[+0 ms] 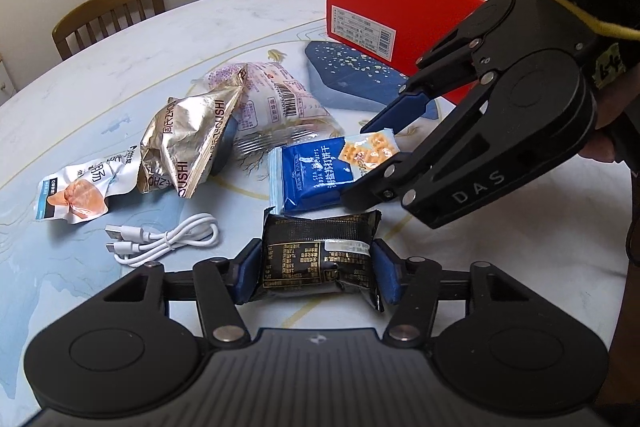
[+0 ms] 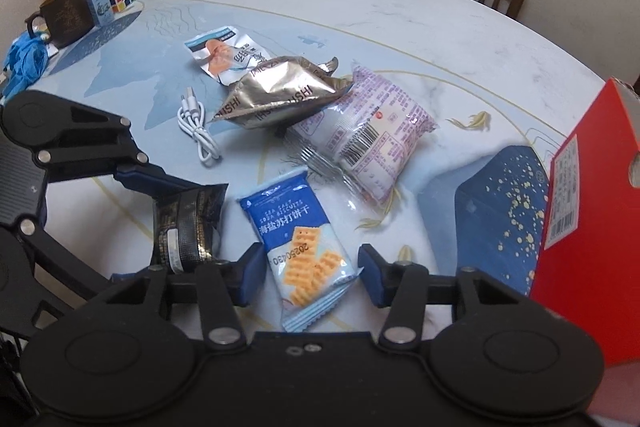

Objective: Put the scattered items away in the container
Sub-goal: 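Grasp the black foil snack pack with the left gripper while the right grasps the blue biscuit pack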

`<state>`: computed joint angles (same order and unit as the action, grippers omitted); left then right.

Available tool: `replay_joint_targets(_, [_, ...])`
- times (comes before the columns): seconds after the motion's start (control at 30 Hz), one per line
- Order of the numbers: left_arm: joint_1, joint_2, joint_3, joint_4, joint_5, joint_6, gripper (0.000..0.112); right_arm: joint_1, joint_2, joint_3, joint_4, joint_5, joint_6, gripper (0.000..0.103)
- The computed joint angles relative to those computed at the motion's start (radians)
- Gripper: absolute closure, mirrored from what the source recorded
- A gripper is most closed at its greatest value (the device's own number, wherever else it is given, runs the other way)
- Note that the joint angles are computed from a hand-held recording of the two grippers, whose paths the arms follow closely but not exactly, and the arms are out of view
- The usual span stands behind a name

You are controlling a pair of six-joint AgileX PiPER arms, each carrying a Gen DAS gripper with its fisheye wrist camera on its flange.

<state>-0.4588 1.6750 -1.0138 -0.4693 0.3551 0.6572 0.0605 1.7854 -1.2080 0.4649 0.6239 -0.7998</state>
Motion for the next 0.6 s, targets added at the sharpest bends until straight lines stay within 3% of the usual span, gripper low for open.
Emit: replay_joint_targets(0.6, [0.009,-0.067,-0.034,-0.010,0.083,0.008,0.055,-0.042,-0.146,0.072,0.029,0.030,0.062,0.057])
